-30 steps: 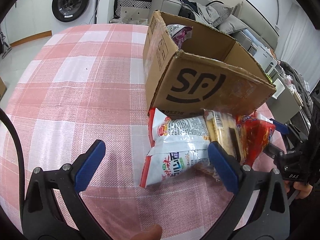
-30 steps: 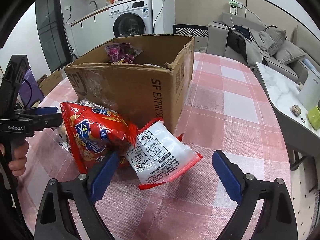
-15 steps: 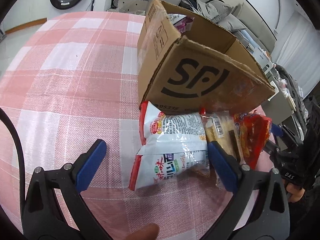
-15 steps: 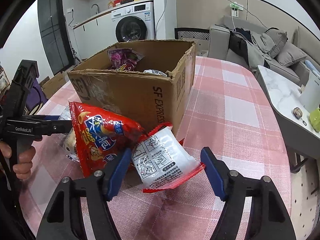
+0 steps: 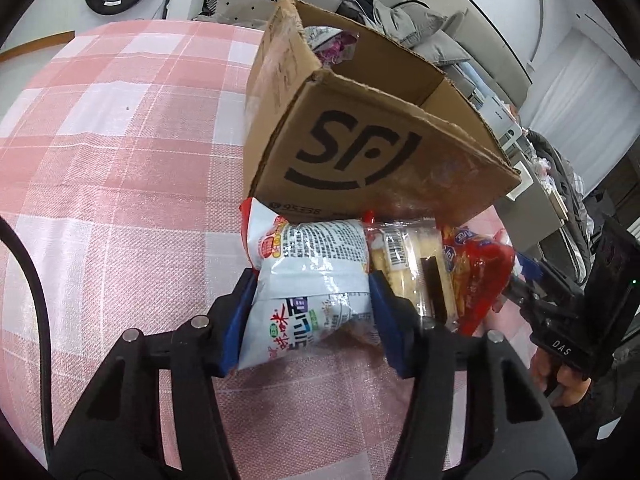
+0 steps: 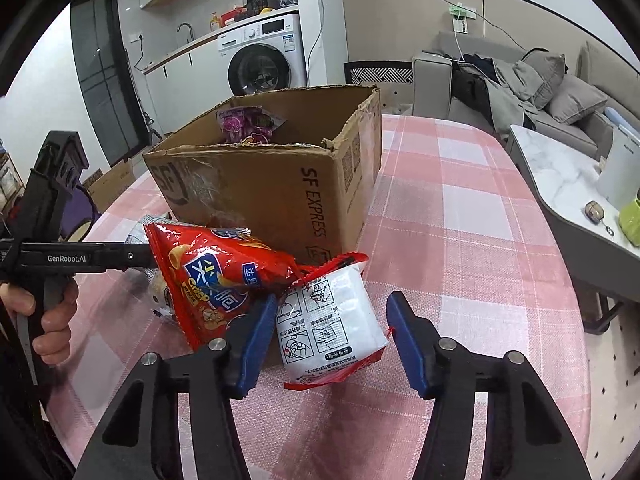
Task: Organize snacks
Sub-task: 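Grasp the white noodle snack bag with left gripper while right gripper grasps the white red-edged packet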
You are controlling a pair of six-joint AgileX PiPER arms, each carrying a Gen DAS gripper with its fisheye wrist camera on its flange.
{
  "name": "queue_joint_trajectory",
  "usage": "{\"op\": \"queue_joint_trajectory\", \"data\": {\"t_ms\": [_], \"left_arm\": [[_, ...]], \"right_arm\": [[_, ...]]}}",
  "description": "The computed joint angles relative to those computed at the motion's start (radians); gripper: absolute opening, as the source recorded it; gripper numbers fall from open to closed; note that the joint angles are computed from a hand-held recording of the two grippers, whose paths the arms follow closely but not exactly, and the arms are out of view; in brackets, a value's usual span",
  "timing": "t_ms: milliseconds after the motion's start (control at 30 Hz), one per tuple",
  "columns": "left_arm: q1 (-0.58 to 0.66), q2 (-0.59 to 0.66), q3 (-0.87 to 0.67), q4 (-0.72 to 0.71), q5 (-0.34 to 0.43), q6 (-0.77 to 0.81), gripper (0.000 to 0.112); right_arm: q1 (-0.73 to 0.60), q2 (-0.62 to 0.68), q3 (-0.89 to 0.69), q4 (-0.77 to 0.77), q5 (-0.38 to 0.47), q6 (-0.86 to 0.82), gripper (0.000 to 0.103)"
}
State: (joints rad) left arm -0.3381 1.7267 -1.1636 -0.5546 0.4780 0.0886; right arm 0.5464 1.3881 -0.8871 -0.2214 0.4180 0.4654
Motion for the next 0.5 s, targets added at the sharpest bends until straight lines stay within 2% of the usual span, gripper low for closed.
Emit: {"op": "queue_joint_trajectory", "data": {"t_ms": [133, 500], "left_arm": [[-0.014, -0.052, 0.061, 0.047, -0.036, -0.061, 0.052], [0.02, -0.209, 0.19, 0.115, -0.063, -0.121, 0.052]], "right_arm": [[-0.007, -0.011, 0.01, -0.004, -0.009, 0.025, 0.056], [0.008, -0.081, 0.055, -0.099, -0.004, 0.153, 0.055]]}}
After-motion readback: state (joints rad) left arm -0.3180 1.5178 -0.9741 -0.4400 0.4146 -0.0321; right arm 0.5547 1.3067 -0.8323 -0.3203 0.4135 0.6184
